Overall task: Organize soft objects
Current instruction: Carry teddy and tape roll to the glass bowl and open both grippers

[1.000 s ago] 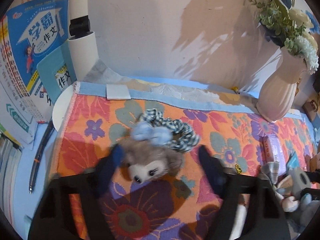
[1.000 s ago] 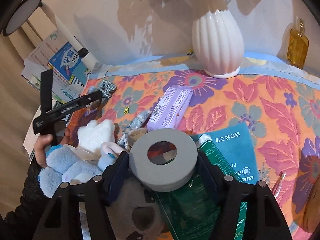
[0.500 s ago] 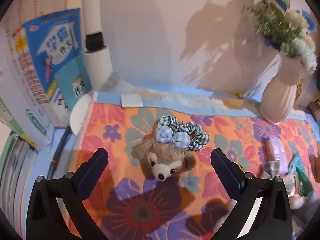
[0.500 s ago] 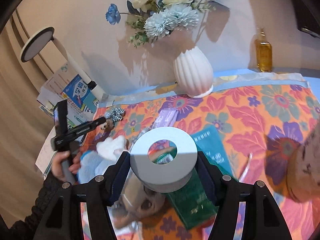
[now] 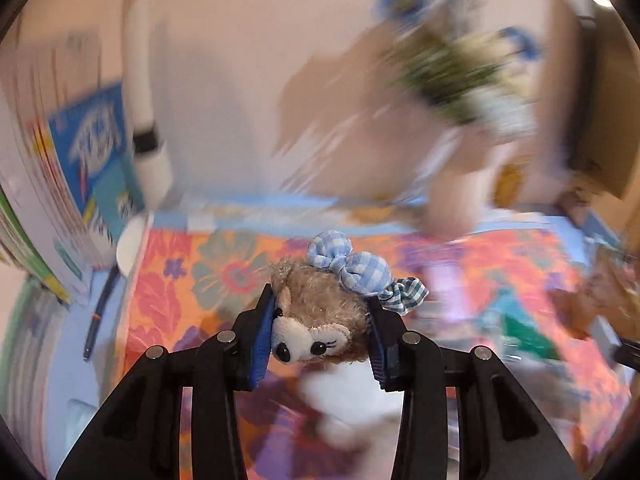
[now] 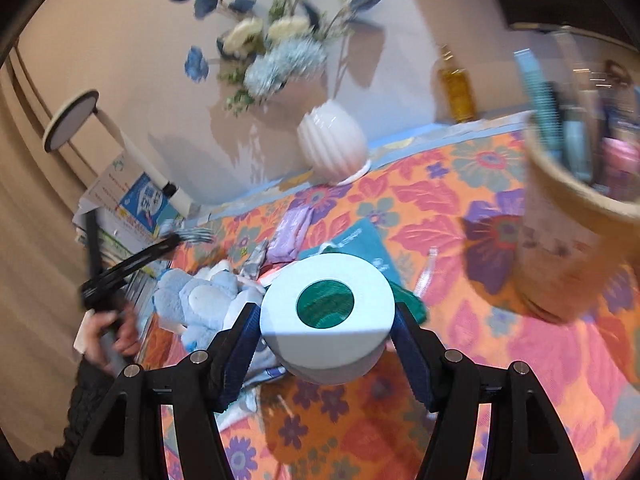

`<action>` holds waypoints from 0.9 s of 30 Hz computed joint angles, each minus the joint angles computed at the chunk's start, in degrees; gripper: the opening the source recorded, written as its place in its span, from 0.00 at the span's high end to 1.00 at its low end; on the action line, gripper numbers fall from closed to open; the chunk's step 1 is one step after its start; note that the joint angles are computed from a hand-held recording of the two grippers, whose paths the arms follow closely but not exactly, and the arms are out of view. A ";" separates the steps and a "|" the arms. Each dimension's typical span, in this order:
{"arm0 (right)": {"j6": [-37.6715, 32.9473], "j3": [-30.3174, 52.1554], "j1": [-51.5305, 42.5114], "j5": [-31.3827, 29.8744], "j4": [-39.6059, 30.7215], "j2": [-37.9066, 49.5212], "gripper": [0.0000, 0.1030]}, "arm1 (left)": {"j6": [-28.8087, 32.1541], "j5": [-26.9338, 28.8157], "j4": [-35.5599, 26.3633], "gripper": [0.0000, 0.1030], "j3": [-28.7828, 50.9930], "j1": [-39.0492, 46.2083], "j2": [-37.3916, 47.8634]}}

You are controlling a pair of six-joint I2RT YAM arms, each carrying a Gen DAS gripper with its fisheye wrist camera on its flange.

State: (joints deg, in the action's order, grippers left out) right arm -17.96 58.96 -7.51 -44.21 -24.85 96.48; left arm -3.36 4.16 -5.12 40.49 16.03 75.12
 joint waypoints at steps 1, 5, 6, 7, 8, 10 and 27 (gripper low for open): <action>-0.09 -0.98 -1.13 -0.02 0.05 -1.12 0.37 | -0.60 -0.42 -1.88 0.64 -0.58 -2.05 -3.70; -1.66 -3.80 -7.02 -0.23 -1.14 -5.03 0.37 | -6.56 -5.80 -9.86 0.64 -0.41 -15.83 -15.48; -2.13 -4.18 -8.62 0.07 -1.70 -5.77 0.37 | -8.71 -9.08 -11.18 0.64 0.07 -21.58 -16.91; -2.88 -4.19 -10.62 1.06 -2.89 -6.35 0.37 | -10.33 -11.61 -11.51 0.64 0.50 -26.11 -17.03; -3.48 -4.00 -11.72 2.05 -3.93 -6.60 0.37 | -12.42 -14.20 -11.42 0.64 1.12 -31.34 -16.22; -6.82 -2.79 -14.35 4.33 -7.06 -6.22 0.37 | -16.77 -17.51 -11.66 0.64 3.80 -41.31 -12.70; -7.78 24.60 -37.15 2.82 -12.99 11.45 0.37 | -16.59 -16.51 -12.48 0.63 52.85 -62.88 41.21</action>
State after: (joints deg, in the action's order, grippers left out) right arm -25.74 83.56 -44.66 -41.39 -37.83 107.92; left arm -19.95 -12.36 -17.60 93.35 -46.86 116.33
